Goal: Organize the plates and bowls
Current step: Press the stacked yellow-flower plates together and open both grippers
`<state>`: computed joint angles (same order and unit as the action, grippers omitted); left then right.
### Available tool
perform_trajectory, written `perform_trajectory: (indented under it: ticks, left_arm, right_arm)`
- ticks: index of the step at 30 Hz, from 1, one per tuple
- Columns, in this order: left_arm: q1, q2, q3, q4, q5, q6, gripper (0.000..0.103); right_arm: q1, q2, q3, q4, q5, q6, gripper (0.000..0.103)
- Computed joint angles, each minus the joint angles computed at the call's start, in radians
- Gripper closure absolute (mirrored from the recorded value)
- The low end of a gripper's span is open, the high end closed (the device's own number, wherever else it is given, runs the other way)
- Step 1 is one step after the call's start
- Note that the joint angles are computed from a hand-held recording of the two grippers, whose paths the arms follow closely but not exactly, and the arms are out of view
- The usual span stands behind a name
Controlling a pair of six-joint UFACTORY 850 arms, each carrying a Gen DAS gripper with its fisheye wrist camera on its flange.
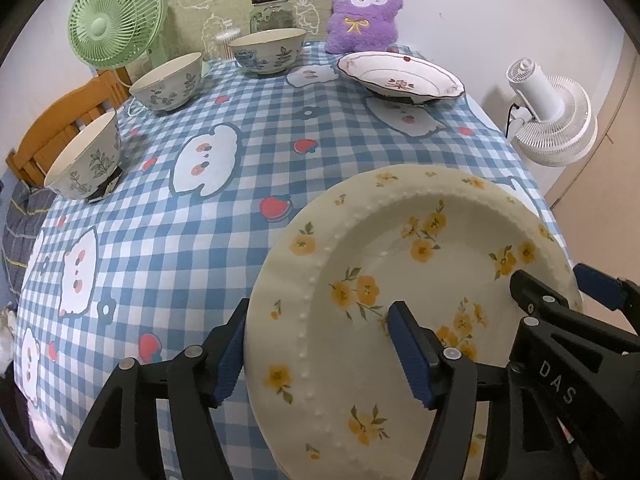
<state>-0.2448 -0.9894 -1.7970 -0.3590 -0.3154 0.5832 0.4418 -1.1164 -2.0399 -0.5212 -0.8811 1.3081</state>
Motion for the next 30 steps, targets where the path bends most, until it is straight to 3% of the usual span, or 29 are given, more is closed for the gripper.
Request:
perform_trajectory:
  ticks: [10,14,18,22,26,30]
  left_arm:
    - [-0.011,0.0,0.004,0.108,0.028,-0.152,0.03]
    - [-0.002,-0.007,-0.02,0.05,-0.023,-0.092,0.03]
    - [-0.002,0.035,0.017,-0.029,0.025,0.018,0.028]
    - [0.01,0.018,-0.066,-0.05,-0.105,0.017,0.028]
    - [0.018,0.05,-0.064,-0.095,-0.11,0.083,0.028]
    - [0.04,0.057,-0.097,-0.174,-0.17,0.158,0.026]
  right_arm:
    - [-0.007,0.027,0.049,-0.03,0.059,0.015,0.039]
    - [-0.016,0.032,0.055,-0.004,0.086,-0.007,0.039]
    - [-0.02,0.048,0.057,-0.029,0.1,0.013,0.039]
    - [-0.021,0.077,0.06,-0.048,0.092,0.041,0.039]
    - [-0.011,0.095,0.037,-0.083,0.064,0.054,0.039]
    - [0.001,0.096,-0.013,-0.104,0.014,0.073,0.039]
